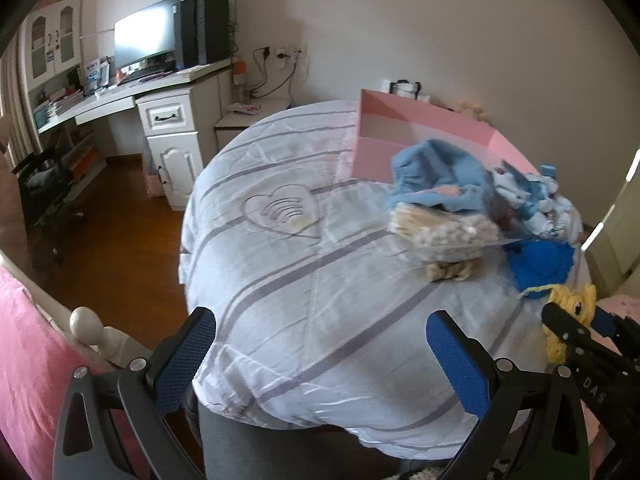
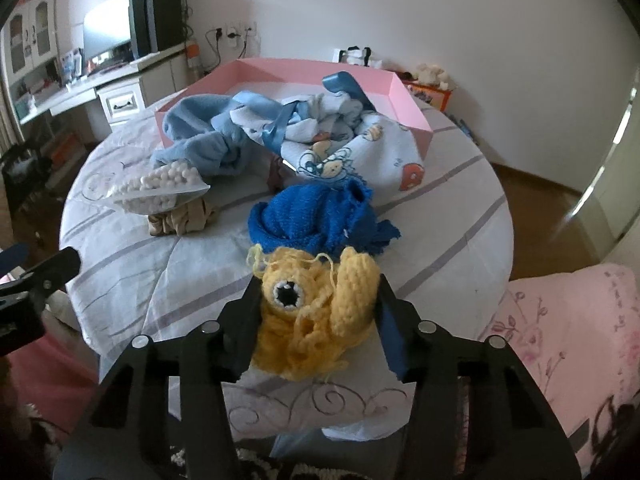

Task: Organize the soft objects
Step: 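Grasp the bag of cotton swabs with the left tool while right holds toy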

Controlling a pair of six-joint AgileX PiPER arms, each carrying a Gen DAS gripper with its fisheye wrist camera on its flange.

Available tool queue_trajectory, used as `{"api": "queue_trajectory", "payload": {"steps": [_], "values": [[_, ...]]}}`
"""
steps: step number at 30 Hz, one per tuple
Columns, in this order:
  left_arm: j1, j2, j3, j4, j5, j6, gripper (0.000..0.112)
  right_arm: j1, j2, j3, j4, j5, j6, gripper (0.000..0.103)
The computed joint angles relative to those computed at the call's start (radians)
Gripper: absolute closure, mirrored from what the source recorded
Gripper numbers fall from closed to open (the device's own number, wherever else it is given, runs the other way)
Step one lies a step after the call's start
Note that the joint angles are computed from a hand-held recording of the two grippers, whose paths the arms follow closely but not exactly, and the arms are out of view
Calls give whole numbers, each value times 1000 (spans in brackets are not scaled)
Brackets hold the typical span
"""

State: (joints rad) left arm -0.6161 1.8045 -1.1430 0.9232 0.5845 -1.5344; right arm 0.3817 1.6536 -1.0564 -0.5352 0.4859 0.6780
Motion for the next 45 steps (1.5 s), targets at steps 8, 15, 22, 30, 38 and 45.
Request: {"api": "queue_trajectory", "payload": {"steps": [8, 15, 22, 30, 38, 45], "values": [[-35, 9, -81, -70, -2, 85, 9, -42, -101, 46, -54, -21, 35, 56], [-25, 56, -195, -174, 11, 206, 9, -137, -120, 29, -48, -39, 23, 56], [11, 184, -392, -306, 64, 361, 9, -231, -43, -40, 32, -57, -60, 56], [58, 304, -569, -445, 125, 517, 9, -287, 53, -102, 168, -79, -218, 56], [92, 378, -650, -525, 114, 641, 44, -291, 103, -133, 236, -78, -293, 56], [104, 329, -570, -522, 61, 633, 52, -288, 97, -126, 230, -87, -287, 56]]}}
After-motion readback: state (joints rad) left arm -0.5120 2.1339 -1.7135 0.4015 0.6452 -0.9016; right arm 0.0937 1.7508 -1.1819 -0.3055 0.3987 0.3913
